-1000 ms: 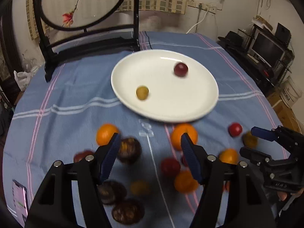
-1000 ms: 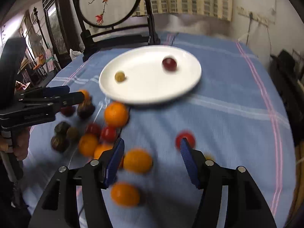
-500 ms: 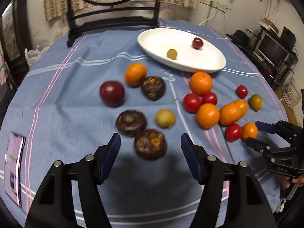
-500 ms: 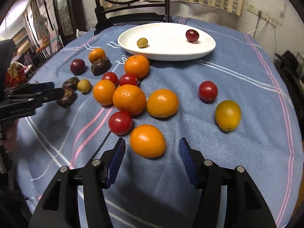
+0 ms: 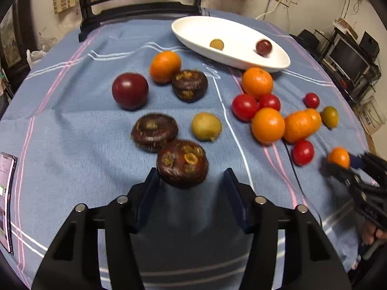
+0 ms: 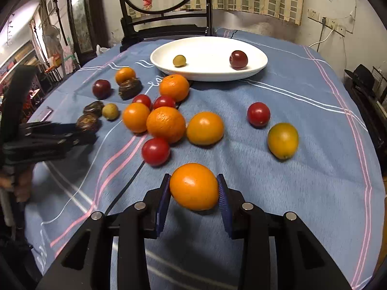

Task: Organize fruits
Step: 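Grasp the dark brown round fruit with the left gripper while the right gripper grasps an orange, then carry both fruits over the white plate and release them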

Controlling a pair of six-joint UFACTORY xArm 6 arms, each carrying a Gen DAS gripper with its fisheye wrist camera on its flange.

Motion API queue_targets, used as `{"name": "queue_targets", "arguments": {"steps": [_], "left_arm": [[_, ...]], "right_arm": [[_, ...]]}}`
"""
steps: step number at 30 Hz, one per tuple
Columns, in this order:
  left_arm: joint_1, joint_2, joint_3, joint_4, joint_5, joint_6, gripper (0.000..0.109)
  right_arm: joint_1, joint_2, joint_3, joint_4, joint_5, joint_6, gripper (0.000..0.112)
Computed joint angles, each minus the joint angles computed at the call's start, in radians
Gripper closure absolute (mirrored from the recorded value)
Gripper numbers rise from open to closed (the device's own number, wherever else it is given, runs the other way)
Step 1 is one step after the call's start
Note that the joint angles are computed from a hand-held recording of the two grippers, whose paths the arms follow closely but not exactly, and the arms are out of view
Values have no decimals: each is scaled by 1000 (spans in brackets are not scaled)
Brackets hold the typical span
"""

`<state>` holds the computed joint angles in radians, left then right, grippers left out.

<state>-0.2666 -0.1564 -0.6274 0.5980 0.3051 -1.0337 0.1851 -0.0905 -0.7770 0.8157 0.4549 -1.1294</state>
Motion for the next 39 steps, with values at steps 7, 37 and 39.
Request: {"name": "queue_targets", "arguments": {"steps": [7,37,39], "left_arm": [[-16,12,-30,103,52,-67,68],[59,576,-818,-167,197,317,68],[65,597,-835,-197,190,342,68]], "right_arm": [[-23,-46,20,61,46,-69,75],[113,533,-684,-300,-41,333,74],[115,550,-695,-315,-34,353,74]]}}
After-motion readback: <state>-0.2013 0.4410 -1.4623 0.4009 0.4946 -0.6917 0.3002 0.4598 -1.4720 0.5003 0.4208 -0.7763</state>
